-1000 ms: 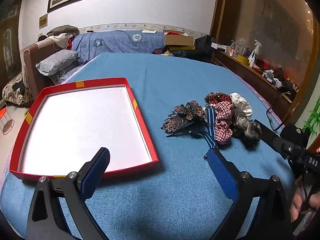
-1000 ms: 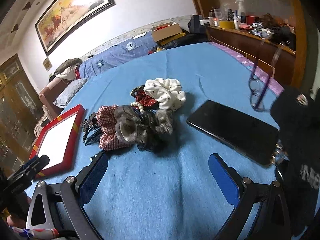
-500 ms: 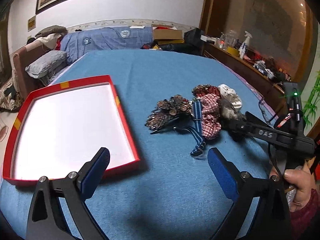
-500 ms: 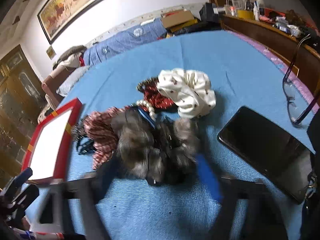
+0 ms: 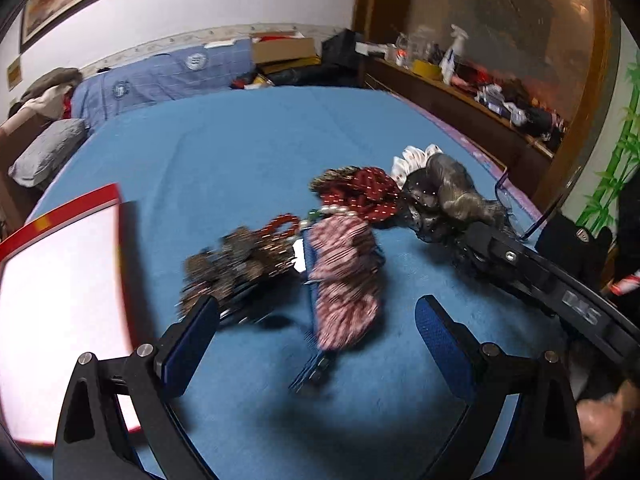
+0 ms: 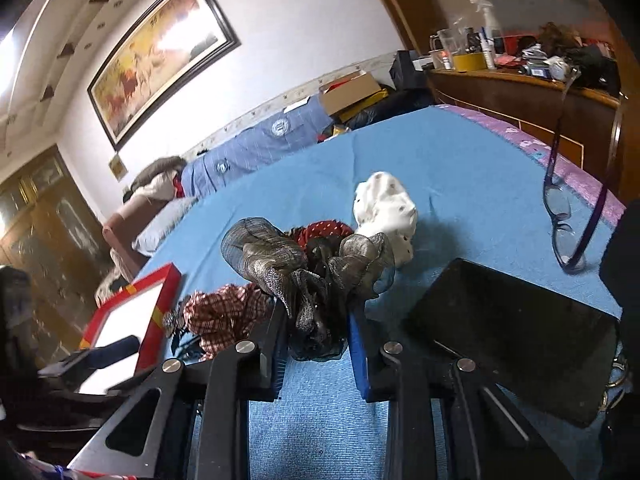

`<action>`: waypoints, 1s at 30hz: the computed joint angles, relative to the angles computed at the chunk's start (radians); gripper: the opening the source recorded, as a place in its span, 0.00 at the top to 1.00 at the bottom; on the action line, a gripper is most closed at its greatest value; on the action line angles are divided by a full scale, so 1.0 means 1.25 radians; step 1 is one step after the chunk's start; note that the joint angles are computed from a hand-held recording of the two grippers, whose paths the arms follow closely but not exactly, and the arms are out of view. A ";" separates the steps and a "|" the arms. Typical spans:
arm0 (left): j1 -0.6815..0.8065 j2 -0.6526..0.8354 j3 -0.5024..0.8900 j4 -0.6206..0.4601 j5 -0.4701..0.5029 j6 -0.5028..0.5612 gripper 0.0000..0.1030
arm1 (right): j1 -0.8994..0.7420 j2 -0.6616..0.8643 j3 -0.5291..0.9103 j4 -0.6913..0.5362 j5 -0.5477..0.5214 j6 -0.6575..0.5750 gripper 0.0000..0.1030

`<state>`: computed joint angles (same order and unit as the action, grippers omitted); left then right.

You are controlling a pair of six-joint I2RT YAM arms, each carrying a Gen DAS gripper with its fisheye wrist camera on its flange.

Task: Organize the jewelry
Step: 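Grasp the red plaid scrunchie with the left tool while the right grasps the grey sheer scrunchie, then carry both scrunchies over the red-framed tray with both tools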

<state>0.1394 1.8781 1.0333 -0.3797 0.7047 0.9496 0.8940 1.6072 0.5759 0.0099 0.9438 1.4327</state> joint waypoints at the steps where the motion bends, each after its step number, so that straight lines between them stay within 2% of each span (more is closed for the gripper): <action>1: -0.016 0.001 -0.007 0.022 -0.013 -0.018 0.07 | 0.001 -0.009 -0.011 0.009 0.001 0.007 0.72; 3: -0.054 0.016 -0.005 0.043 -0.036 -0.044 0.28 | -0.002 -0.001 -0.012 0.028 0.000 0.007 0.72; 6: -0.086 0.048 0.018 0.039 -0.058 -0.066 0.43 | 0.003 0.004 -0.008 0.032 -0.005 0.012 0.72; 7: -0.092 0.057 0.026 0.034 -0.063 -0.069 0.46 | 0.004 0.005 -0.006 0.034 -0.007 0.009 0.72; 8: -0.095 0.068 0.032 0.030 -0.064 -0.067 0.54 | 0.007 0.004 -0.005 0.031 -0.005 0.010 0.72; 9: -0.094 0.072 0.033 0.034 -0.061 -0.067 0.73 | 0.007 0.007 -0.003 0.031 -0.004 0.008 0.72; 10: -0.093 0.076 0.034 0.036 -0.060 -0.067 0.83 | 0.008 0.007 -0.001 0.029 -0.004 0.007 0.72; 11: -0.089 0.084 0.046 0.023 -0.054 -0.062 0.87 | 0.009 0.006 -0.002 0.030 -0.002 0.007 0.72; 13: -0.072 0.086 0.058 0.010 -0.019 -0.061 0.88 | 0.011 0.003 -0.003 0.027 0.003 0.007 0.72; 19: -0.016 0.030 0.012 0.077 0.096 -0.078 0.89 | 0.042 0.013 0.025 -0.033 0.067 0.016 0.72; 24: -0.013 -0.008 -0.048 0.188 0.087 -0.108 0.89 | 0.046 0.049 0.086 -0.102 0.079 -0.004 0.72; 30: -0.020 -0.037 -0.102 0.274 0.072 -0.116 0.89 | 0.041 0.056 0.094 -0.112 0.071 -0.004 0.72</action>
